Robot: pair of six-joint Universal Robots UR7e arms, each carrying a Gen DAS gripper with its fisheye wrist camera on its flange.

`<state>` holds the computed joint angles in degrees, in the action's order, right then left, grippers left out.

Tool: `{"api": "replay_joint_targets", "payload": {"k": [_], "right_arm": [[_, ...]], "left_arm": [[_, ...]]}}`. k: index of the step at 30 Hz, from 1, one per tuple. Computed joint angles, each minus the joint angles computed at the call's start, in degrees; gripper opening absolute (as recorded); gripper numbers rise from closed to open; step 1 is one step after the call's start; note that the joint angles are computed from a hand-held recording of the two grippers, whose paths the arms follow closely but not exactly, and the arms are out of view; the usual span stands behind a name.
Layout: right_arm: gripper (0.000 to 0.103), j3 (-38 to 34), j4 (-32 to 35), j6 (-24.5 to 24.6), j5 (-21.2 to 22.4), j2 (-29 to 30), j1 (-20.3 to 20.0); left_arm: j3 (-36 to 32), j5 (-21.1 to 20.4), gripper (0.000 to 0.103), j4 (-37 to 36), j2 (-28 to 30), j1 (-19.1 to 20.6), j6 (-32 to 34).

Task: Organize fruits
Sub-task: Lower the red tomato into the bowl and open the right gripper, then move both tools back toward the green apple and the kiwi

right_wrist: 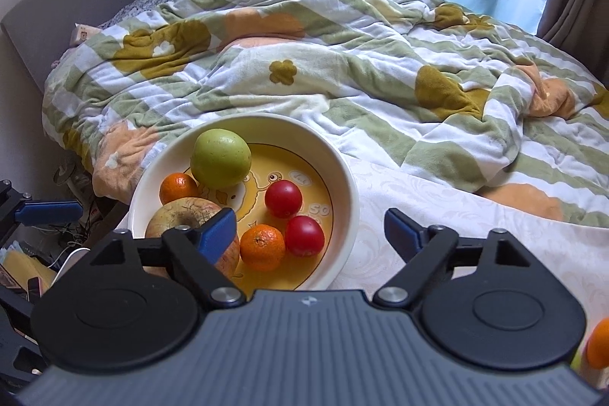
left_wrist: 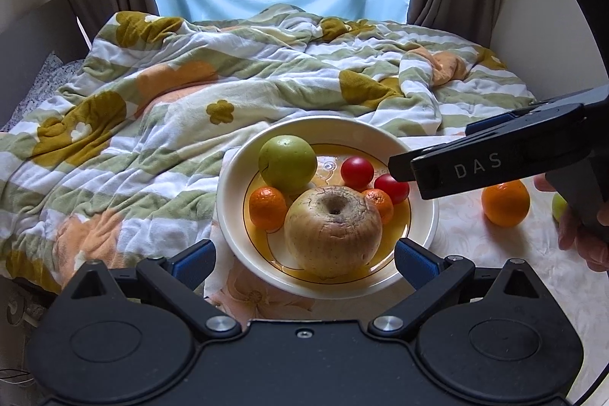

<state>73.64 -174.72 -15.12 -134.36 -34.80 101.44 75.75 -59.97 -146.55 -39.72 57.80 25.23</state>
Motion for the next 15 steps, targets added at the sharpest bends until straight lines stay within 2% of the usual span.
{"api": "replay_joint_targets", "payload": {"k": [10, 12, 15], "right_arm": [[0.103, 9.0, -3.1, 3.0, 0.2, -6.5, 1.4], [0.103, 11.4, -4.6, 2.3, -0.7, -8.0, 1.8], [0.103, 16.1, -10.6, -1.8, -2.0, -10.4, 2.5]], "left_arm": [[8.6, 2.0, 0.102, -5.4, -4.7, -3.6, -3.9], [10.5, 2.1, 0.102, -6.2, -5.6, -4.5, -4.9], [13.6, 2.6, 0.102, -8.0, -7.0, -6.0, -6.2]]}}
